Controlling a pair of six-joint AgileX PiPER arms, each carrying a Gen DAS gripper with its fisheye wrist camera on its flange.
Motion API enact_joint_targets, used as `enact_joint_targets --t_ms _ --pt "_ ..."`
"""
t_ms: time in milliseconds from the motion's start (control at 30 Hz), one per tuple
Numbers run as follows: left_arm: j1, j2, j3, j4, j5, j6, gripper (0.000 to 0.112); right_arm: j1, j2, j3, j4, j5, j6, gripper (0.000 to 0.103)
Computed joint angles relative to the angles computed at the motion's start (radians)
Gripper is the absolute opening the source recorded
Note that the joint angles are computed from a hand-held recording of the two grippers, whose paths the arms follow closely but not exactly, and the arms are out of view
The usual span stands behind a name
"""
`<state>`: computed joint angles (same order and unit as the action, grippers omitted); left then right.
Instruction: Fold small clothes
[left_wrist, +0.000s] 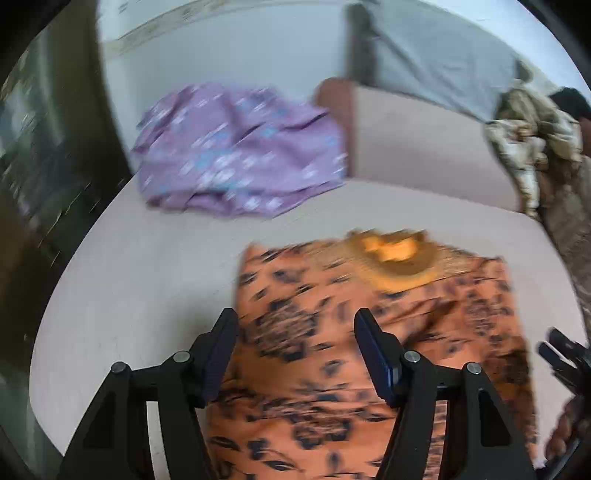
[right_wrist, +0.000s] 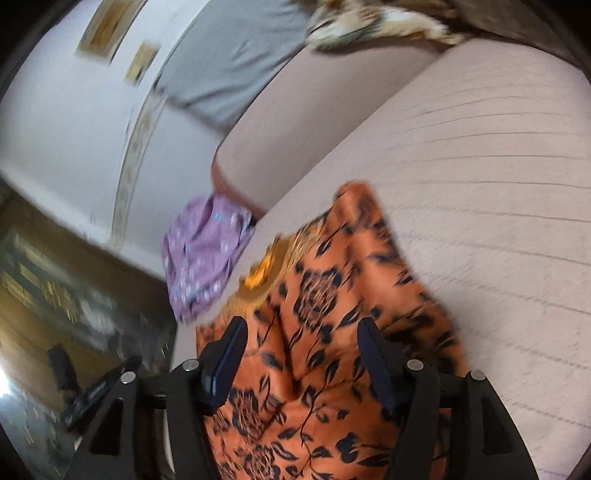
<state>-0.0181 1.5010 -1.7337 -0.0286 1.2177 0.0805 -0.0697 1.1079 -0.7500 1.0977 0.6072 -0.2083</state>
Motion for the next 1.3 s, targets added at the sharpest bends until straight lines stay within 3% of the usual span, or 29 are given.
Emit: enact_joint_targets --t_ms 167,300,367,467,667,733,800,900,933,1000,1067,1100,1300 --pt "0.075 -0.027 0.251 0.007 -0.191 0.006 0.066 0.35 0.075 -0.129 -0.477 -0.113 0.308 0.067" --pt "0.094 -0.017 0.369 -0.012 -0.312 0.025 0.066 0.519 0.154 -0.203 -0.833 -0.065 0.536 0.067" --pt "0.09 -0.002 0.408 0.016 -0.348 0.024 0.066 0.543 0.173 -0.208 -0.829 -0.042 0.535 0.067" --pt "0.095 0.056 0.36 0.013 -0.292 0.01 0.066 0.521 0.192 -0.199 -0.61 -0.029 0.33 0.067" --pt "0.117 0.096 0.321 -0.039 -0.281 0.057 0.066 0.588 0.342 -0.285 -0.354 -0.071 0.201 0.067" --pt "0.14 0.114 0.303 -0.075 -0.263 0.075 0.069 0.61 0.366 -0.326 -0.423 -0.1 0.294 0.067" --pt "0.154 0.127 0.287 -0.096 -0.251 0.082 0.069 0.611 0.326 -0.328 -0.476 -0.18 0.36 0.066" --pt "0.145 0.13 0.283 -0.079 -0.257 0.071 0.069 0.561 0.187 -0.235 -0.67 -0.401 0.643 0.067" --pt "0.144 0.132 0.281 -0.077 -0.257 0.067 0.069 0.51 0.135 -0.202 -0.731 -0.434 0.743 0.067" --pt "0.144 0.138 0.274 -0.079 -0.254 0.06 0.069 0.394 0.068 -0.182 -0.918 -0.381 0.943 0.069" --pt "0.145 0.141 0.269 -0.08 -0.252 0.057 0.069 0.379 0.06 -0.227 -1.113 -0.225 1.119 0.069" --pt "0.144 0.141 0.269 -0.076 -0.252 0.053 0.069 0.396 0.055 -0.225 -1.183 -0.191 1.181 0.069" --pt "0.129 0.131 0.289 -0.046 -0.28 0.039 0.069 0.584 0.086 -0.26 -1.313 -0.046 1.204 0.069"
